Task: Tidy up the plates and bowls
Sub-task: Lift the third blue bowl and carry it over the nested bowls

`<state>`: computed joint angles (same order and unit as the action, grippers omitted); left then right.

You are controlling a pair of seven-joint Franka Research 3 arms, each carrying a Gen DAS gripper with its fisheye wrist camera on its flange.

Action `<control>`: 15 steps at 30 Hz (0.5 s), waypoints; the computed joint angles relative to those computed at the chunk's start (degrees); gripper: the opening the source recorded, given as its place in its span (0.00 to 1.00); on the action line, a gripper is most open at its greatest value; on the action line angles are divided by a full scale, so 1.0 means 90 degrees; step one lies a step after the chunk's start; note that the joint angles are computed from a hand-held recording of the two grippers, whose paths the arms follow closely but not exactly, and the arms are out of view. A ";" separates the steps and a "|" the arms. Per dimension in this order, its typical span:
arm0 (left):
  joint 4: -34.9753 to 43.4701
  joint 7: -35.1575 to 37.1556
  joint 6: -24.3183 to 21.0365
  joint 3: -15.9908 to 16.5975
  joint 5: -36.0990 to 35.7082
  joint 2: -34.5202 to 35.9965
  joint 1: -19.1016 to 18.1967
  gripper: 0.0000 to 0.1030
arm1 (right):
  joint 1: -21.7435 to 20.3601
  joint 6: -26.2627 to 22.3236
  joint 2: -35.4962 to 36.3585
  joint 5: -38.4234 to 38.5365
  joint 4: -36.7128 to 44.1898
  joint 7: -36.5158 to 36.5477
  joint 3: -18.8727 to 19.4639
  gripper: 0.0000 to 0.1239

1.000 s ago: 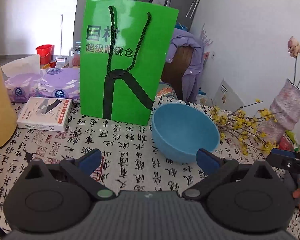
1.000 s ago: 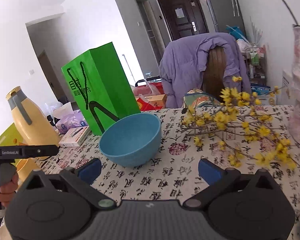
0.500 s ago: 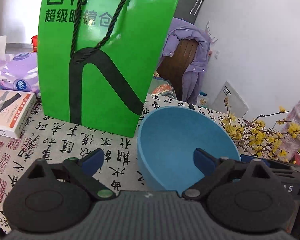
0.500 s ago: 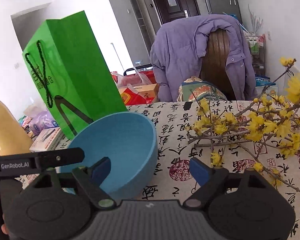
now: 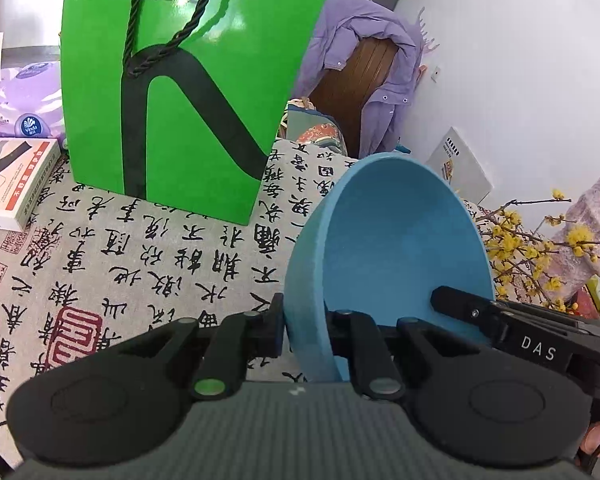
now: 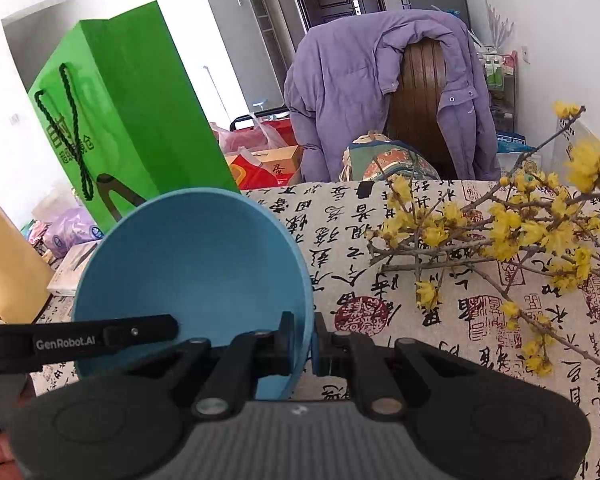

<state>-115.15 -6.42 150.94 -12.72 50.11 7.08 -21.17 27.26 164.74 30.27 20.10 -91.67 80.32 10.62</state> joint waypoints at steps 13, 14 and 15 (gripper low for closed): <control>0.0163 0.0072 -0.1117 -0.0579 -0.0154 -0.0846 -0.0304 0.11 | -0.0227 0.0240 -0.1610 0.0460 -0.1294 -0.0657 0.0204 0.05; 0.0235 -0.0002 -0.1256 -0.0648 -0.0105 -0.0889 -0.0355 0.11 | -0.0263 0.0267 -0.1821 0.0556 -0.1466 -0.0746 0.0222 0.05; 0.0286 -0.0068 -0.1375 -0.0705 -0.0080 -0.0931 -0.0400 0.11 | -0.0298 0.0286 -0.2000 0.0680 -0.1610 -0.0859 0.0248 0.05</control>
